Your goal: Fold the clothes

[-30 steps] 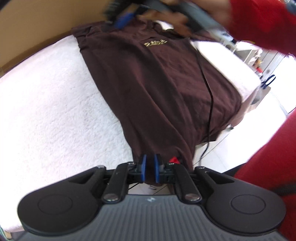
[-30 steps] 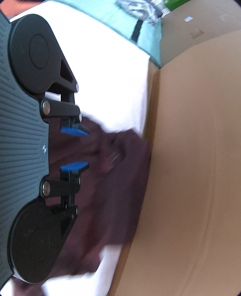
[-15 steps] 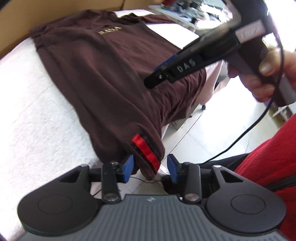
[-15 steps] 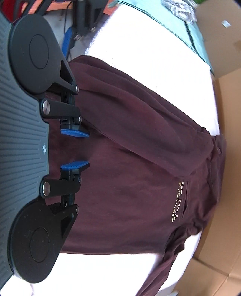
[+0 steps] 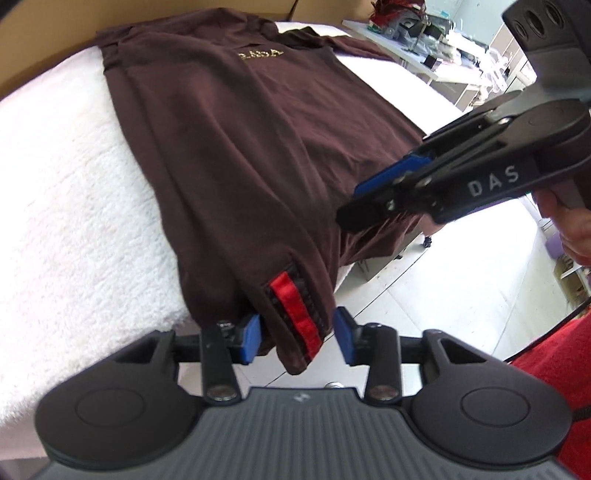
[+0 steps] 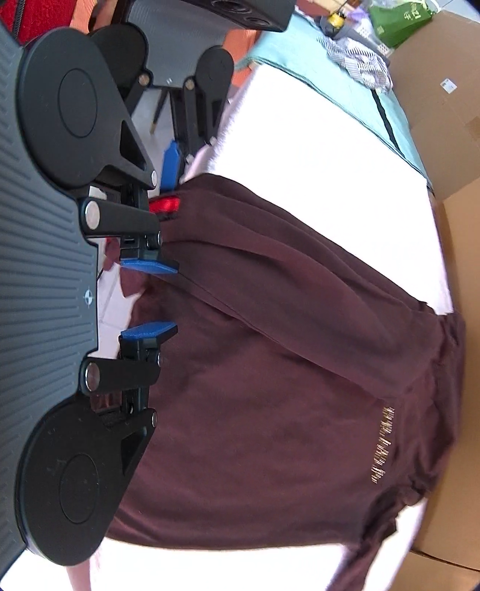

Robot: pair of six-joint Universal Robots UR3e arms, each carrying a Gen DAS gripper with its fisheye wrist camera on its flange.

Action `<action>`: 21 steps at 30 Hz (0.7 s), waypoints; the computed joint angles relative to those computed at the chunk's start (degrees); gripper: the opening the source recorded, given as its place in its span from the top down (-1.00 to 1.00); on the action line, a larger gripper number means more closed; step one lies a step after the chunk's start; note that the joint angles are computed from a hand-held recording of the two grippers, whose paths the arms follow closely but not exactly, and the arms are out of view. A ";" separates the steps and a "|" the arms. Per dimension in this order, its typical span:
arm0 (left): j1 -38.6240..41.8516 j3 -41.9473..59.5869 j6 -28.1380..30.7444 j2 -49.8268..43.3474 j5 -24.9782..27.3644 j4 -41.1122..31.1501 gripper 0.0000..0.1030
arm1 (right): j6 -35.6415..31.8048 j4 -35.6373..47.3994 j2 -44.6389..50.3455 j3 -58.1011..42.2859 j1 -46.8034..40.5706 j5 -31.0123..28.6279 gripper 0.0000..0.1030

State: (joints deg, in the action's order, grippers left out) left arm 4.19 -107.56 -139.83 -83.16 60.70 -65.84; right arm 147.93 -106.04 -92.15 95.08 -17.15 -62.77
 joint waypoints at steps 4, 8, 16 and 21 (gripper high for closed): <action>-2.31 -0.70 -1.45 0.16 2.30 1.82 0.37 | -0.10 -2.50 0.96 0.70 0.86 1.75 0.34; -2.11 -0.18 -2.45 0.08 2.38 1.53 0.56 | -1.27 -7.66 -0.55 3.78 3.12 -0.15 0.70; 8.38 2.20 4.53 5.53 -7.59 -13.60 0.75 | -4.93 -1.41 -5.30 3.38 -2.37 5.05 0.92; 5.62 -1.09 0.43 5.32 0.06 -5.49 0.79 | -5.03 1.02 -7.58 3.89 -5.76 7.79 0.92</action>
State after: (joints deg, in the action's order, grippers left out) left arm 9.82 -108.66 -139.39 -77.84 60.76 -71.33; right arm 142.89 -105.02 -99.73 98.97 -22.91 -54.98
